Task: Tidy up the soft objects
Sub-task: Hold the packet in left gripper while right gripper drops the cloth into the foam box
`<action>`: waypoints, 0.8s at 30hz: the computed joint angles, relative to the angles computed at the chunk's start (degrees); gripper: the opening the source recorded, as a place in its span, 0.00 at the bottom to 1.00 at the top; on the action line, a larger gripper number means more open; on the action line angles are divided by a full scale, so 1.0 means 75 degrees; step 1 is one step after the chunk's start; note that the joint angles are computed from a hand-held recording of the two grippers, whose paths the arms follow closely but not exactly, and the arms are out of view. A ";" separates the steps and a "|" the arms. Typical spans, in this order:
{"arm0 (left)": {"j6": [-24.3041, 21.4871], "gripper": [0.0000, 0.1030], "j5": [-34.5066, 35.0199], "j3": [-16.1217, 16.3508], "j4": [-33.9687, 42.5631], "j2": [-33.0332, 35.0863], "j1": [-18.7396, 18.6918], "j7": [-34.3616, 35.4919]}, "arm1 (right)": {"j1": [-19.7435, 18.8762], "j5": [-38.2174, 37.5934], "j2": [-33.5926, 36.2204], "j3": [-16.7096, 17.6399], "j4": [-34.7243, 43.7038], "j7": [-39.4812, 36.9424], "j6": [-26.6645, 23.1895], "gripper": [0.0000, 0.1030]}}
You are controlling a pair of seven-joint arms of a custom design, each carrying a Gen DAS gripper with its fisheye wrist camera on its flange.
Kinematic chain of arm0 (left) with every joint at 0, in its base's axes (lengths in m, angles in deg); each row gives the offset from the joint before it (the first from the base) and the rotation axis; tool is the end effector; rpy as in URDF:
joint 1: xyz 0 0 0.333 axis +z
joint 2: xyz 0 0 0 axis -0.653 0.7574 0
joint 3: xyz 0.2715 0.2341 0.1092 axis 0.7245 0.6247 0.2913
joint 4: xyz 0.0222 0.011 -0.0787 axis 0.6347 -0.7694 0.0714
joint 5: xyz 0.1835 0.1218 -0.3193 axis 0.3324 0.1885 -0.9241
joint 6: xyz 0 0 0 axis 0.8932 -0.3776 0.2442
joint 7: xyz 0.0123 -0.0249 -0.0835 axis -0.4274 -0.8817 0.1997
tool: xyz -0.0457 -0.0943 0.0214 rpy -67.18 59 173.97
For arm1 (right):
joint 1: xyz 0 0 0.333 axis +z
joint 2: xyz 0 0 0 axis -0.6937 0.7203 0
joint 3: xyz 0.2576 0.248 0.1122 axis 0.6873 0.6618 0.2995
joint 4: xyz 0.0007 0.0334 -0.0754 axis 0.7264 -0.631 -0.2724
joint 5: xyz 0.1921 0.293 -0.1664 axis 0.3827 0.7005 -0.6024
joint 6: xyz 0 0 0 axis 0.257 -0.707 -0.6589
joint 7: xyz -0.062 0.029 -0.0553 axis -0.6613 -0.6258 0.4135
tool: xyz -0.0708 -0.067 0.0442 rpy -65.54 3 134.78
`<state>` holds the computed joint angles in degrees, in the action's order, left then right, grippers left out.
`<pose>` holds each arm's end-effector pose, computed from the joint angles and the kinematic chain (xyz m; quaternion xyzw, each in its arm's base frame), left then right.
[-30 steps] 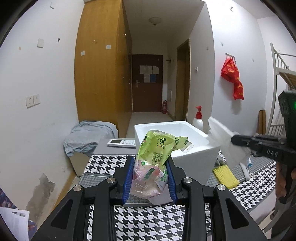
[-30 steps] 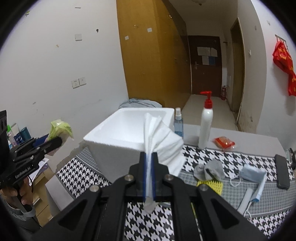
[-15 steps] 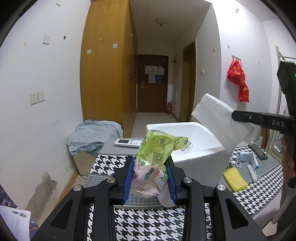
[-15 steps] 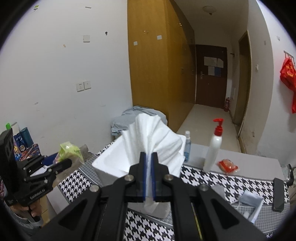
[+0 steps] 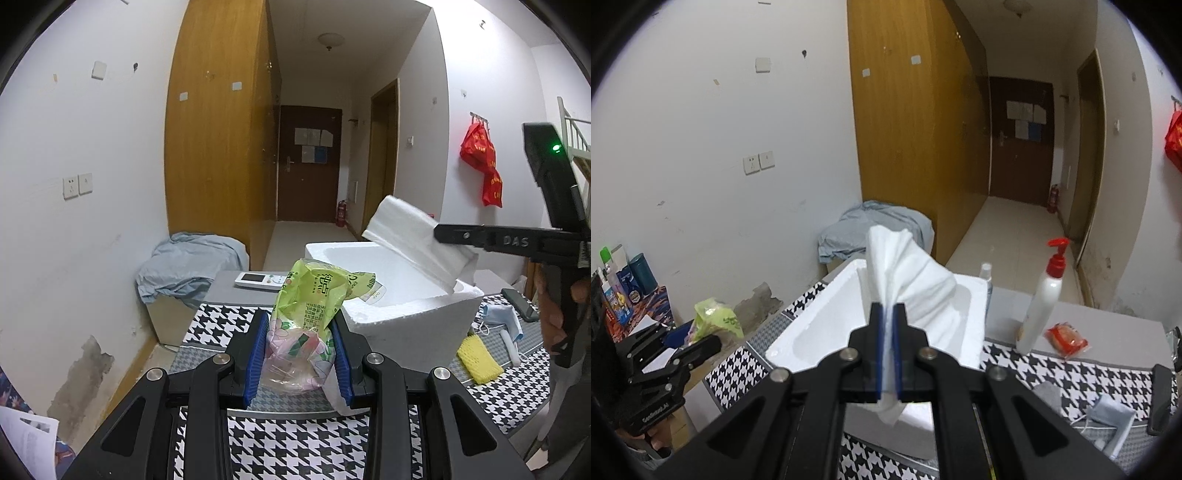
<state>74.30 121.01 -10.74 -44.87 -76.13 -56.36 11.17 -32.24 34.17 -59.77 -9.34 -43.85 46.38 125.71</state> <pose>0.4595 -0.2576 0.4688 -0.6956 0.4603 -0.3251 0.4456 0.6417 0.1993 0.5537 -0.8175 0.2785 -0.1194 0.4897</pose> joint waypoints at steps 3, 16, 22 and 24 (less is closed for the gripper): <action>0.0072 0.34 0.0017 0.0038 0.0011 0.0041 0.0030 -0.0012 | 0.0067 -0.0339 0.0176 -0.0013 0.0174 0.0340 -0.0078 0.07; 0.0010 0.34 0.0094 0.0034 0.0095 0.0071 0.0021 0.0087 | 0.0154 -0.1373 0.0621 0.0110 0.0476 0.1083 0.0028 0.08; 0.0065 0.34 0.0157 0.0047 0.0128 0.0096 0.0019 0.0170 | 0.0168 -0.1375 0.0585 0.0191 0.0329 0.0975 0.0346 0.48; 0.0129 0.34 0.0174 0.0063 0.0148 0.0102 0.0032 0.0169 | 0.0085 -0.1007 0.0548 0.0268 0.0291 0.0737 0.0418 0.67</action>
